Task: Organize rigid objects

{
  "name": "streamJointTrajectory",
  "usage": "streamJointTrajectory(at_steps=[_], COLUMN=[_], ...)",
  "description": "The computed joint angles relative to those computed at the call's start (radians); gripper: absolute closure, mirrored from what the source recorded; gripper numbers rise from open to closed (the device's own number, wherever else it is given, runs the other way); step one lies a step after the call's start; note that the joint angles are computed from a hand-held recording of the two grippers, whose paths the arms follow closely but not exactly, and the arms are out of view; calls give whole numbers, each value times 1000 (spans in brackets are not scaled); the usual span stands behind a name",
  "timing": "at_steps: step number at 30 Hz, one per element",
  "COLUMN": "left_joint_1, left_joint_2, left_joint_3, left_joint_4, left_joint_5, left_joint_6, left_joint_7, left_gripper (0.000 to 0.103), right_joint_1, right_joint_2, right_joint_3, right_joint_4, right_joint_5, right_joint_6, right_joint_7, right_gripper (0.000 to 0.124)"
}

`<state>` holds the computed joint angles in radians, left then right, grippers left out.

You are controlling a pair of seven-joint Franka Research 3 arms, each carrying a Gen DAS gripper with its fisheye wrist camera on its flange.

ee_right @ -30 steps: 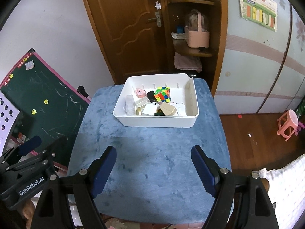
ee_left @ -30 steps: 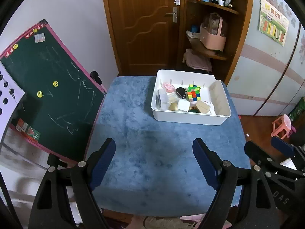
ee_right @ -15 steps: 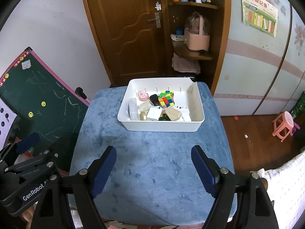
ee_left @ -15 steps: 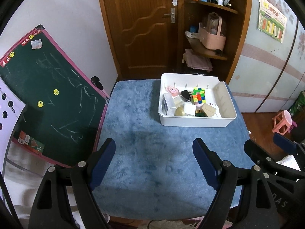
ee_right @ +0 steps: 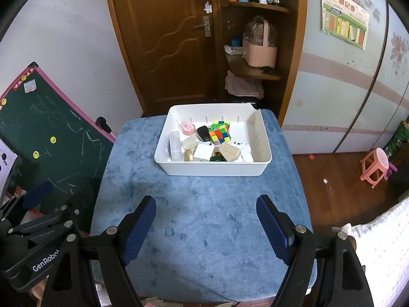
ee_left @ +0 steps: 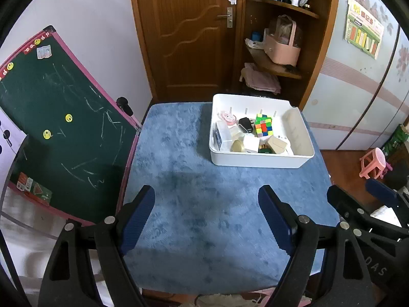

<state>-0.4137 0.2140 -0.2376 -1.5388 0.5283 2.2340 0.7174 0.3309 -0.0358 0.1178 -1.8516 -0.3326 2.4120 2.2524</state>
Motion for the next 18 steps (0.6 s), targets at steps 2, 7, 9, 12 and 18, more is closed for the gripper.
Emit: streamJointTrajectory(at_steps=[2,7,9,12,18], left_joint_1=[1,2,2,1,-4], left_joint_2=[0,-4,-4,-3,0], left_joint_3=[0,-1,-2,-3,-3], left_joint_4=[-1,-7,-7,-8,-5], left_joint_5=[-4,-9,-11,-11,-9], left_joint_6=[2,9,10,12,6], left_joint_7=[0,-4,-4,-5,-13], left_gripper=[18,18,18,18,18], right_joint_1=[1,1,1,-1,-6], right_joint_2=[-2,-1,-2,-4,-12], right_joint_3=[0,0,-1,-1,-2], right_joint_4=[-1,-1,-1,-4,-16], right_joint_5=[0,-1,2,3,10], right_joint_6=[-2,-2,-3,-2,6], right_joint_7=[-4,-1,-4,-5,-13], right_gripper=[43,43,43,43,43])
